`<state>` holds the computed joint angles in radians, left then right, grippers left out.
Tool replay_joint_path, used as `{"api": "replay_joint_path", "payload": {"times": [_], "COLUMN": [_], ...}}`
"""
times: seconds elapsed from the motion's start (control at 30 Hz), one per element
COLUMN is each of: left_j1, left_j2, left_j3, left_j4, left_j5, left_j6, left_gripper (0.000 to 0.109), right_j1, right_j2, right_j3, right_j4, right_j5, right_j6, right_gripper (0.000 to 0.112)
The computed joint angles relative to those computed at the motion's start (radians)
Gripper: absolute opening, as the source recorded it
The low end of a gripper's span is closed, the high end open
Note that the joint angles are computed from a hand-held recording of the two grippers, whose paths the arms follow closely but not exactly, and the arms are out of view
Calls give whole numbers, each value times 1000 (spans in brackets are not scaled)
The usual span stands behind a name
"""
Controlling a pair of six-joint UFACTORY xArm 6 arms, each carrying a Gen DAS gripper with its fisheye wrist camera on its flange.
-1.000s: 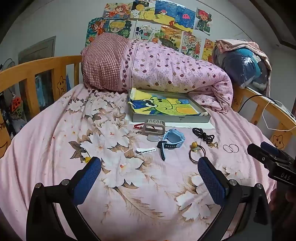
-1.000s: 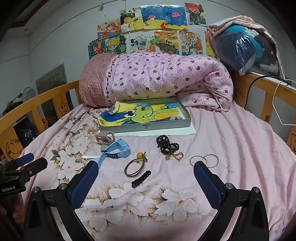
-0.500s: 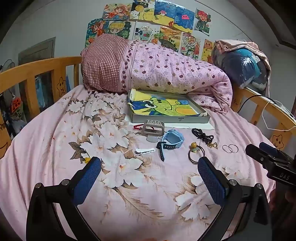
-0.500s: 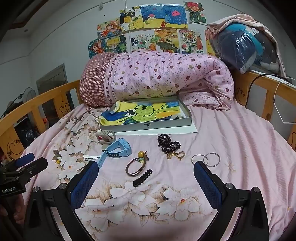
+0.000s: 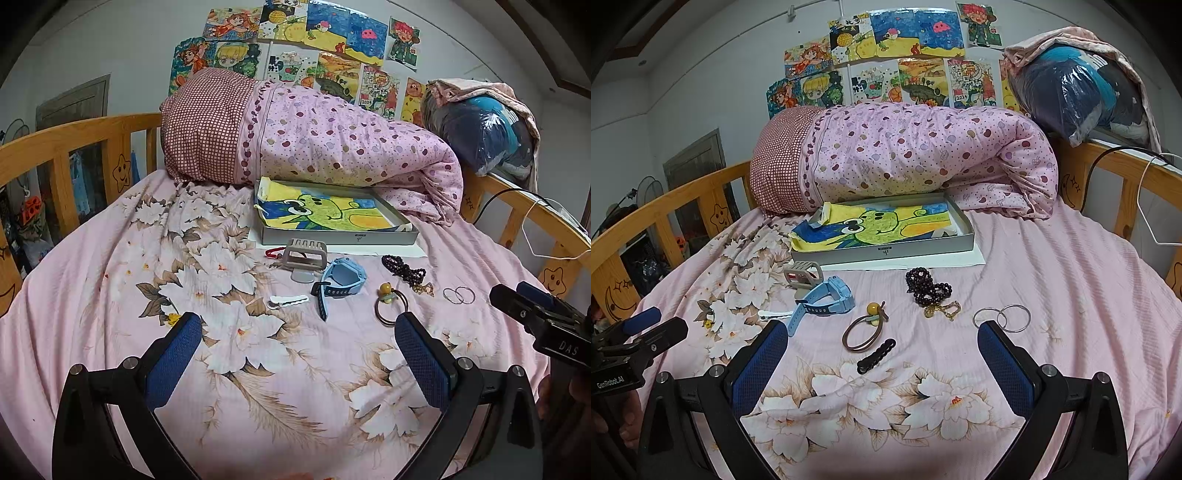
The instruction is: Organize jewelry
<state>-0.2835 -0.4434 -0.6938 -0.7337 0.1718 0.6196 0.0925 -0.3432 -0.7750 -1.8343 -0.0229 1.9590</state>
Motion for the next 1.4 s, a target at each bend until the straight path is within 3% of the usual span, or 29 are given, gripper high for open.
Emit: {"api": "replay_joint_path", "payload": {"times": [1.4], "left_j1": [0], "left_j2": [-13], "left_j3": [10], "left_j4": [14], "left_j5": [1], "left_j6": [-15], "left_gripper": [102], "right_j1": [0], "right_j2": [10], "right_j3": [-10], "right_j4": [-29], "right_j5": [-8], "right_j6": [38], "right_gripper": [103]}}
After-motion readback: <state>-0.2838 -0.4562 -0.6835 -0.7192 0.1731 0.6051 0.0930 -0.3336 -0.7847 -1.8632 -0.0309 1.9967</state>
